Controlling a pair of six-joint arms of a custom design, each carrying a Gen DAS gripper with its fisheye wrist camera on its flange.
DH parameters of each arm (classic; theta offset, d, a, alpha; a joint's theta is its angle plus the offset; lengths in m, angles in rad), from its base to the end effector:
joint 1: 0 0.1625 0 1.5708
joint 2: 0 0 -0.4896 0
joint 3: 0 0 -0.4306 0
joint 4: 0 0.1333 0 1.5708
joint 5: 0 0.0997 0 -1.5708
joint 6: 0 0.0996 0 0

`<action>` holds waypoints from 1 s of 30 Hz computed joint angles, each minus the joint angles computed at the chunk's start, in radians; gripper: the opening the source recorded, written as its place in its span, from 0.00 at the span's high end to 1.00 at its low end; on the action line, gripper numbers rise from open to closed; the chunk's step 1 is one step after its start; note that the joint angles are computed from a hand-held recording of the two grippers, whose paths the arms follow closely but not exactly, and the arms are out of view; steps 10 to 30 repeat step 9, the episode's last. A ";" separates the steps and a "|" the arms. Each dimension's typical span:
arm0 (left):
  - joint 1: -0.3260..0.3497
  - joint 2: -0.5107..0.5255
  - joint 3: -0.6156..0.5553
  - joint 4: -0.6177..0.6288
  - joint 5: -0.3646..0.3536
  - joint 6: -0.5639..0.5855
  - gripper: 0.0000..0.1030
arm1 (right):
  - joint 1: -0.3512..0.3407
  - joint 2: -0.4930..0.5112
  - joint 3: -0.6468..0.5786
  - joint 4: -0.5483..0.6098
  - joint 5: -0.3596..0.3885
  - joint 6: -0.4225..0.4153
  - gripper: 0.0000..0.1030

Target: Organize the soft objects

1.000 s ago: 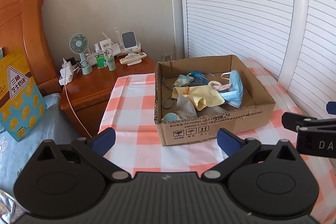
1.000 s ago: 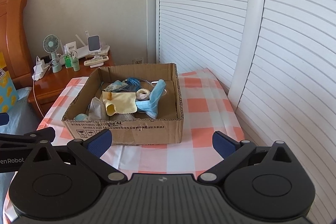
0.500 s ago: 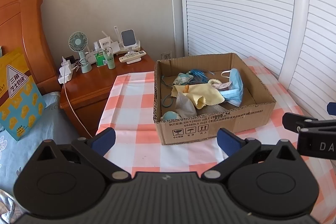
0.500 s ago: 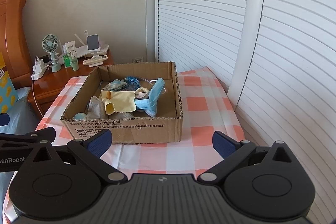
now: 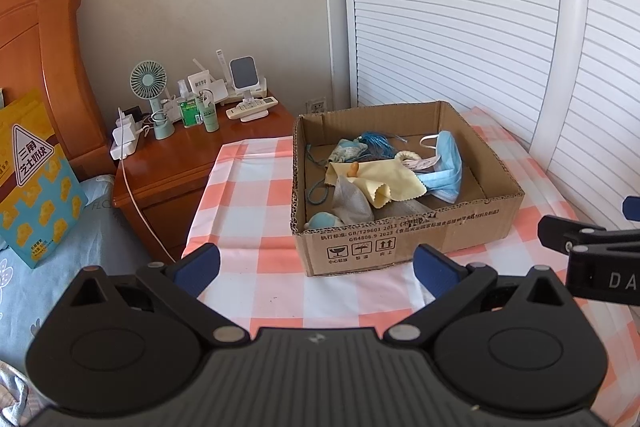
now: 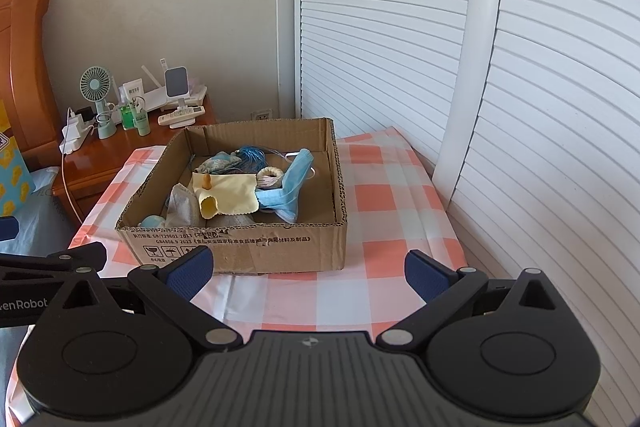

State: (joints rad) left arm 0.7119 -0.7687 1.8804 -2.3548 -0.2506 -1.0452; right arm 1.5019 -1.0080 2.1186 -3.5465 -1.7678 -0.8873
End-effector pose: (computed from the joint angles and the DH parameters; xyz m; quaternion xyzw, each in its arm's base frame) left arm -0.3263 -0.5850 0.0614 0.0271 0.7853 -0.4181 0.4559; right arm 0.0728 -0.5979 0.2033 0.3217 -0.8453 0.3293 0.2712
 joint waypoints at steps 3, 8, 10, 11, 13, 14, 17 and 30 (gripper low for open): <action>0.000 0.000 0.001 -0.007 -0.001 0.005 0.01 | 0.000 -0.001 0.000 0.002 0.000 0.002 0.00; -0.001 0.004 0.000 -0.016 -0.001 0.011 0.01 | -0.001 -0.004 0.003 -0.001 0.000 0.001 0.00; -0.002 0.004 0.000 -0.018 -0.001 0.012 0.01 | -0.001 -0.005 0.004 -0.001 0.000 0.002 0.00; -0.002 0.004 0.000 -0.018 -0.001 0.012 0.01 | -0.001 -0.005 0.004 -0.001 0.000 0.002 0.00; -0.002 0.004 0.000 -0.018 -0.001 0.012 0.01 | -0.001 -0.005 0.004 -0.001 0.000 0.002 0.00; -0.002 0.004 0.000 -0.018 -0.001 0.012 0.01 | -0.001 -0.005 0.004 -0.001 0.000 0.002 0.00; -0.002 0.004 0.000 -0.018 -0.001 0.012 0.01 | -0.001 -0.005 0.004 -0.001 0.000 0.002 0.00; -0.002 0.004 0.000 -0.018 -0.001 0.012 0.01 | -0.001 -0.005 0.004 -0.001 0.000 0.002 0.00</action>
